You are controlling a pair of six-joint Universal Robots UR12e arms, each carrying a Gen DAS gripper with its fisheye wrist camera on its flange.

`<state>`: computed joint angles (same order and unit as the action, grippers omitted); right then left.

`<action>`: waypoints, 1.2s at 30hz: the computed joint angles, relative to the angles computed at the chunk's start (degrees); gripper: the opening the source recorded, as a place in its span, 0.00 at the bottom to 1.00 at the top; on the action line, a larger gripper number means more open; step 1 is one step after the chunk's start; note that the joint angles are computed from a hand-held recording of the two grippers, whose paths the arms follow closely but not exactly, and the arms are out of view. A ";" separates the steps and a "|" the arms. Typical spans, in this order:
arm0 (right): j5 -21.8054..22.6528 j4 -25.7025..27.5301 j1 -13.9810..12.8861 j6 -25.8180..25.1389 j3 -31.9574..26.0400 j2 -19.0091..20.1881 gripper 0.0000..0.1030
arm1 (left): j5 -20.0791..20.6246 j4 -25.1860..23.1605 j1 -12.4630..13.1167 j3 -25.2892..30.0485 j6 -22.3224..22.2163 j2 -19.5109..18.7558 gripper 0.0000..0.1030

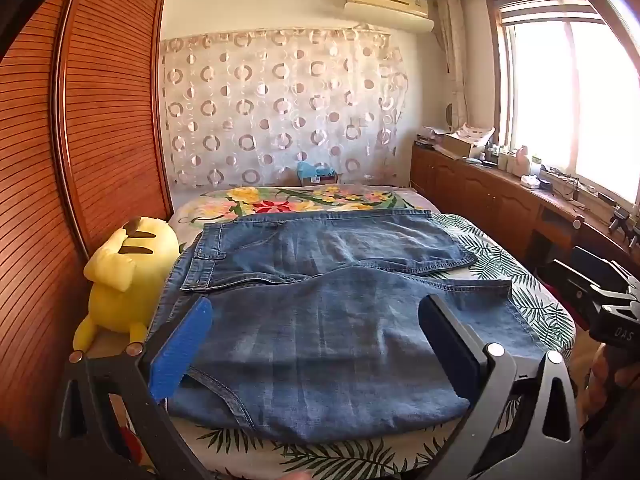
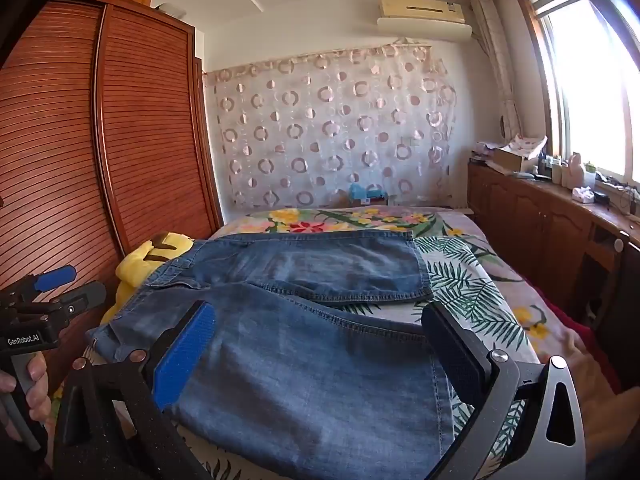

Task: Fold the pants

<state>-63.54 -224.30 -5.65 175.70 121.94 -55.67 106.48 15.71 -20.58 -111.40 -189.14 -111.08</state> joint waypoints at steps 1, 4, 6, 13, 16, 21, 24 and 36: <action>0.01 -0.30 0.00 0.03 -0.03 0.09 1.00 | -0.22 0.07 0.04 -0.03 -0.03 0.01 1.00; 0.20 -0.59 -0.10 0.27 0.08 0.10 1.00 | -0.92 0.18 0.19 -0.11 -0.06 0.06 1.00; 0.23 -0.43 -0.16 0.28 0.20 0.00 1.00 | 0.09 0.01 -0.01 0.01 0.01 -0.01 1.00; 0.25 -0.48 -0.13 -0.08 0.09 0.26 1.00 | -0.24 0.23 0.07 -0.08 0.19 0.04 1.00; 0.24 -0.33 -0.13 -0.17 0.12 0.15 1.00 | -0.08 0.21 0.05 -0.03 0.21 -0.02 1.00; 0.13 -0.03 -0.11 -0.11 0.17 -0.07 1.00 | -0.01 0.26 0.01 -0.03 0.22 -0.03 1.00; -0.05 0.04 -0.05 -0.10 0.18 -0.14 1.00 | 0.09 0.22 -0.02 0.01 0.23 -0.06 1.00; 0.09 -0.13 -0.10 -0.04 0.16 -0.06 1.00 | 0.08 0.37 -0.02 -0.03 0.26 -0.07 1.00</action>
